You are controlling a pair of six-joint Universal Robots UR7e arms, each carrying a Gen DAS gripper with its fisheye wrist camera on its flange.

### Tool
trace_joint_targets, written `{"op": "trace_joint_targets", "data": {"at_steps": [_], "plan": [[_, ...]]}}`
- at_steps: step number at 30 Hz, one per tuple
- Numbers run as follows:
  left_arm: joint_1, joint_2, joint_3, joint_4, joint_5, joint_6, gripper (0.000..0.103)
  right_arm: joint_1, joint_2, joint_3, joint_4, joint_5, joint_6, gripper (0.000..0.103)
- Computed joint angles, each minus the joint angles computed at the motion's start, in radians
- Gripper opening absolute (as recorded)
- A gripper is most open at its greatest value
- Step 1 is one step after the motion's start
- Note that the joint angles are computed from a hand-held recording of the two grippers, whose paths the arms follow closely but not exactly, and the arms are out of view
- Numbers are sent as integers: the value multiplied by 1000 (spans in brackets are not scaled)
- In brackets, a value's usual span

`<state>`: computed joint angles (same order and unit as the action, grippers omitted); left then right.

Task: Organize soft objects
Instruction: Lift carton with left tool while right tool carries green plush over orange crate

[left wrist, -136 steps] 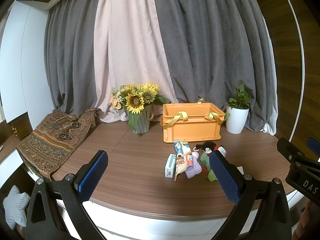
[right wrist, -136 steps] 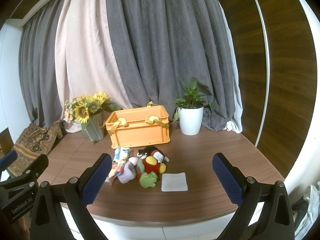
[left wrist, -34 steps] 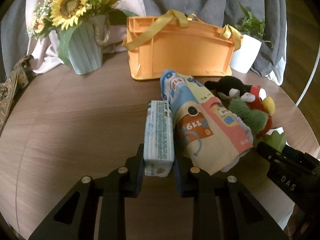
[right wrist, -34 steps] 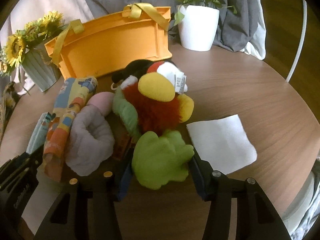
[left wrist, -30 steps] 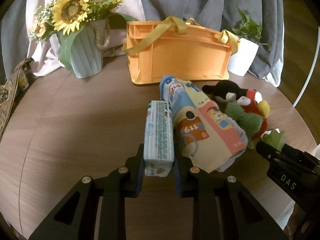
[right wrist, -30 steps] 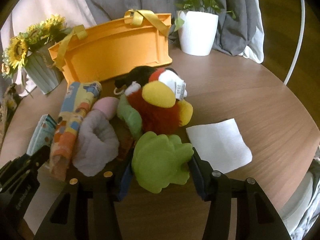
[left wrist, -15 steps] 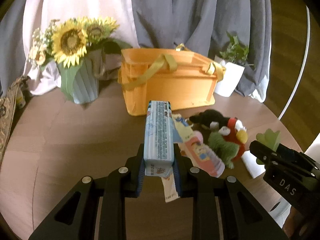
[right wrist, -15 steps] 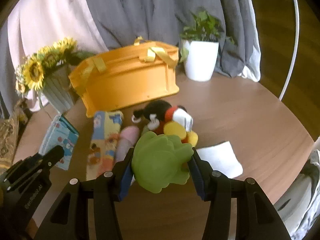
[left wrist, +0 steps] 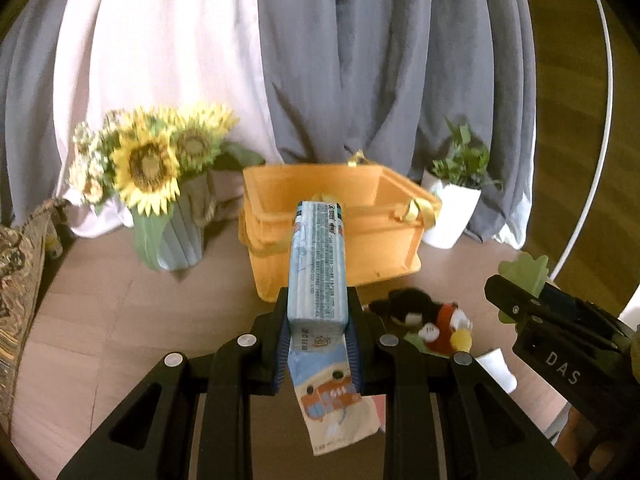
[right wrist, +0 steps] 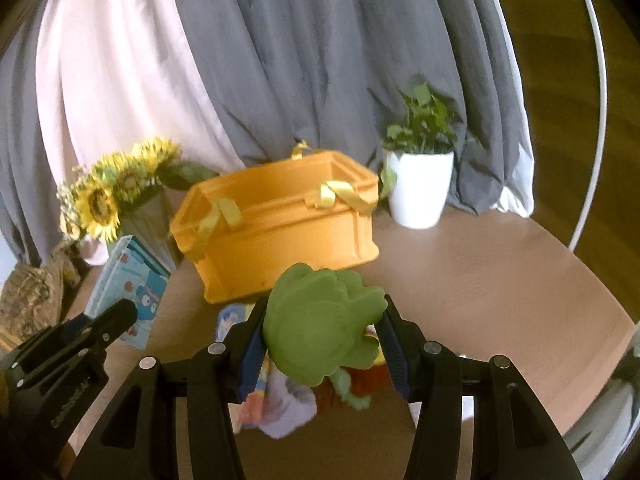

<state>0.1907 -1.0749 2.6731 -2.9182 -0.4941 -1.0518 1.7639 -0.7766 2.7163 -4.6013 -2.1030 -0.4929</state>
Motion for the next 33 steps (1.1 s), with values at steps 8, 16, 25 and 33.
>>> {"op": "trace_joint_targets", "data": {"at_steps": [8,16,25,33], "plan": [[16,11,-73,69,68,-42,25,-36,-156,-24,166,134,-55,53],[47,65,-139,11,139,21,25,-69,-265,-69,307,241,-100,53],[101,156,-210,-225,192,263,25,-85,-323,-140,407,313,-119,53],[169,244,-286,-491,198,536,25,-91,-324,-222,478,352,-123,53]]}}
